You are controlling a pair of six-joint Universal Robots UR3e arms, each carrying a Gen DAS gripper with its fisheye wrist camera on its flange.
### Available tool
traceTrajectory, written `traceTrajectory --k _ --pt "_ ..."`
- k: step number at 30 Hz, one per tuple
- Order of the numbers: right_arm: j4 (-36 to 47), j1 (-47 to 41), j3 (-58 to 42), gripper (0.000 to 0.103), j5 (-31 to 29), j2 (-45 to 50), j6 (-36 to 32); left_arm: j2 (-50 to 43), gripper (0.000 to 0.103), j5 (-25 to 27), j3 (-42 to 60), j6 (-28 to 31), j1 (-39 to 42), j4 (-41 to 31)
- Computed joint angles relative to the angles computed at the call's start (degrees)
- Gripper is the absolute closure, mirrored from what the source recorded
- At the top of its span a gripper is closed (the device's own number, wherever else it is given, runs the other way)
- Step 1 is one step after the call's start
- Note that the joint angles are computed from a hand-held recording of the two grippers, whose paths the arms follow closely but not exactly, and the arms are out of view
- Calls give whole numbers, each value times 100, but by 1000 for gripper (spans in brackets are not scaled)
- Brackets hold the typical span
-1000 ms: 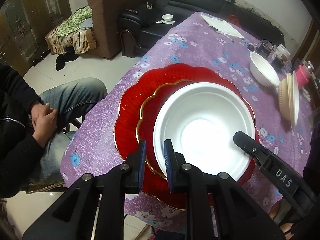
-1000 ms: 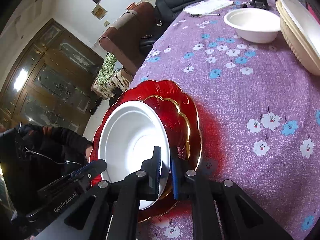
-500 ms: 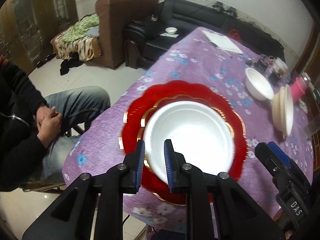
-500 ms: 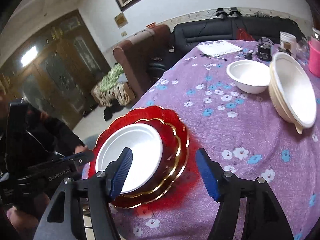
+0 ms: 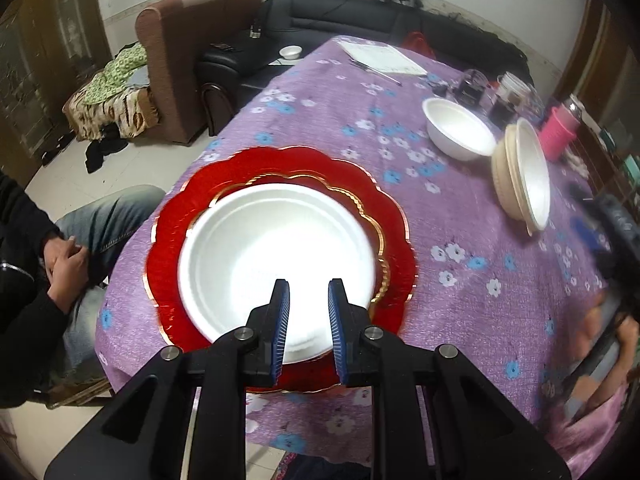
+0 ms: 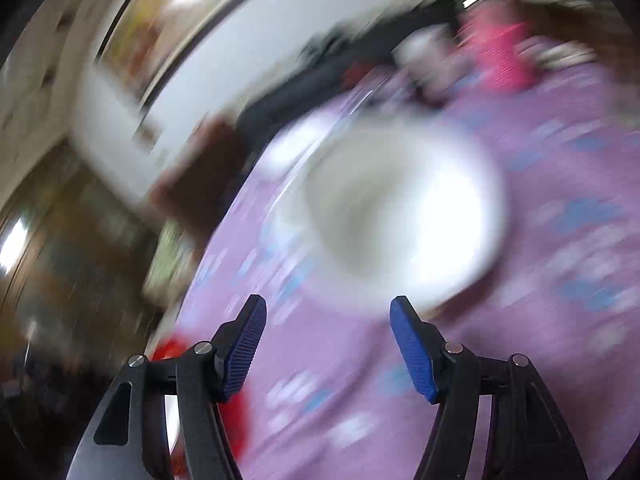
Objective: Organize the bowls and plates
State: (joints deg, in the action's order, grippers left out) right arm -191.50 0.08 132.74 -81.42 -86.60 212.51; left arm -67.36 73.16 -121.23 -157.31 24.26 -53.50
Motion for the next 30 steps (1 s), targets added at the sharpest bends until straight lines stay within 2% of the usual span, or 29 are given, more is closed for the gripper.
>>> traceTrajectory --k 1,2,3,4,6,8,9,10,13,17,20,24,28,30 --pt "-177 -67 308 35 -545 -355 3 -110 86 21 46 -82 -137 49" --pt "-315 -168 519 35 -717 -569 -114 -177 86 58 74 -162 -255 96" --pt "-582 -509 913 35 -611 -913 -369 -259 86 102 101 -238 -400 158" --pt "-563 -969 1251 35 -26 -1279 -580 -363 86 156 154 -326 -589 218" --pt "-419 -2117 1628 35 2240 -1397 -562 -414 86 222 178 -411 -829 259" --pt "265 -2928 1612 35 4436 -878 -1117 -476 86 276 273 -489 -1103 242" --pt "294 -3005 1503 35 5009 -320 -1137 -483 86 262 310 -516 -1206 217" --pt "-29 -3000 1405 35 5351 257 -910 -535 86 273 371 -560 -1334 213" --pt "-328 -2890 1093 35 5716 1009 -739 -869 86 449 630 -768 -1782 303" --pt "-881 -2583 614 35 5364 1444 -181 -1196 86 514 898 -963 -2180 341" --pt "-550 -2507 324 35 5500 1765 -101 -1303 86 575 985 -1049 -2356 387" --pt "-1310 -2477 381 35 5513 2191 243 -1521 86 695 1108 -1222 -2495 467" --pt "-1155 -2516 304 35 5463 2215 78 -1661 86 769 1163 -1286 -2576 501" --pt "-1331 -2650 437 36 5428 2159 86 -1734 86 844 1197 -1306 -2647 516"
